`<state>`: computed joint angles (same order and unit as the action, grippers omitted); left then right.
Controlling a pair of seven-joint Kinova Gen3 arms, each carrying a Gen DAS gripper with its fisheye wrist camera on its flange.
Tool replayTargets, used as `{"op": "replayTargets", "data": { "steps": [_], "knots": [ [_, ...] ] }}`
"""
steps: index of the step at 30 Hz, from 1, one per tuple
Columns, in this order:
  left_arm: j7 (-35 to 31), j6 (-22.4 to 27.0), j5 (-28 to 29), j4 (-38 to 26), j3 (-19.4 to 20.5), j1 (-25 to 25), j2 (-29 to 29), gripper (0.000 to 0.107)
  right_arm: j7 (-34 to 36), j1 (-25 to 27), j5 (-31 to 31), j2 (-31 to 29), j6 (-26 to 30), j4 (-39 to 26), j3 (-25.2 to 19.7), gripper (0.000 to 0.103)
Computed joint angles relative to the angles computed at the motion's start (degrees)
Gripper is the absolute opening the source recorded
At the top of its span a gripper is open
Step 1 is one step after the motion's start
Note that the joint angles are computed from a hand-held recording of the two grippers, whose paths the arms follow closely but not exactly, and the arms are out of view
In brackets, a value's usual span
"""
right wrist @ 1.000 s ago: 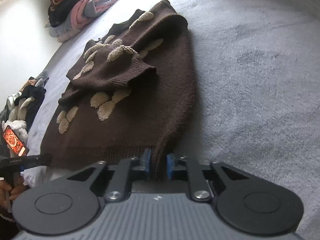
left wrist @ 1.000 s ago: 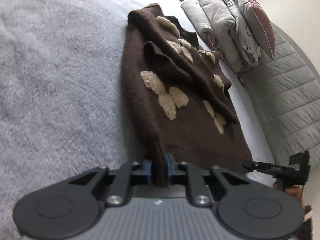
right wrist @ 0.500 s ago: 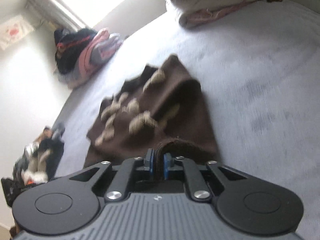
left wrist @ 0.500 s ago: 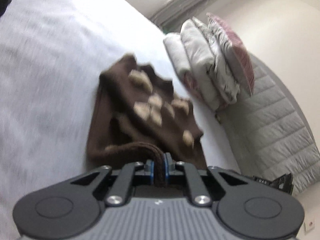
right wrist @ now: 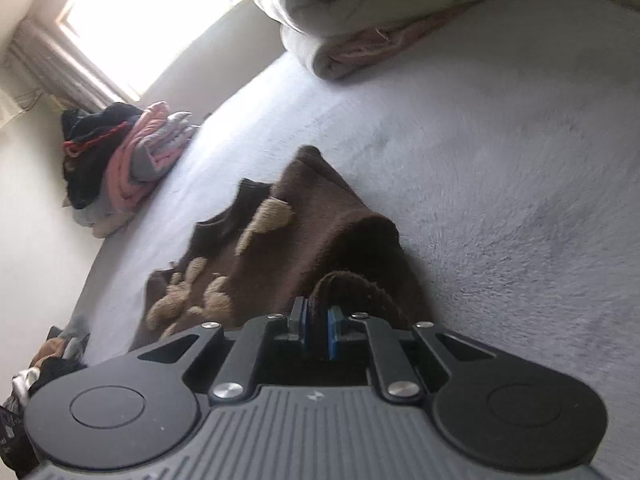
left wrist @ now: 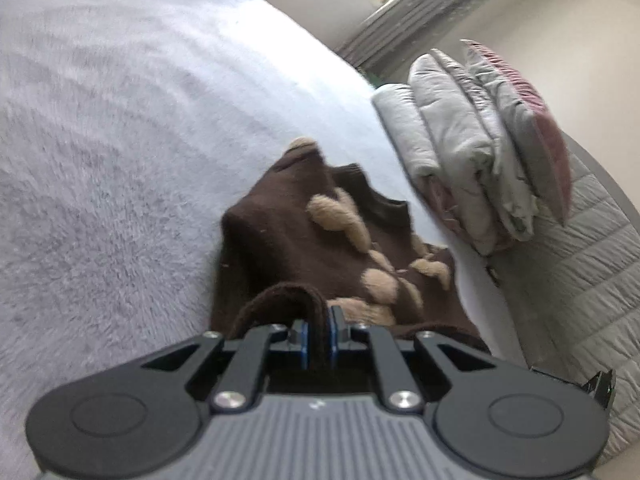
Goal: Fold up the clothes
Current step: 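Grasp the sweater hem with both grippers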
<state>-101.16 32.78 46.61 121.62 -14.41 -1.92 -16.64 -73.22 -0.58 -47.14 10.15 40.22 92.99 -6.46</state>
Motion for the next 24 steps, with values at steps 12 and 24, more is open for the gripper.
{"op": "replayTargets", "data": {
  "steps": [12, 24],
  "knots": [
    [-25.35, -0.96, 21.36, 5.41, -8.36, 4.89, -0.29, 0.07, 18.71, 16.89, -22.11, 1.82, -4.63, 6.41, -14.44, 0.056],
    [-10.43, -6.28, -4.42, 3.9, 7.84, -5.88, -4.25, 0.076, 29.32, -10.36, -15.06, -2.72, -8.68, 8.45, 11.15, 0.057]
  ]
}}
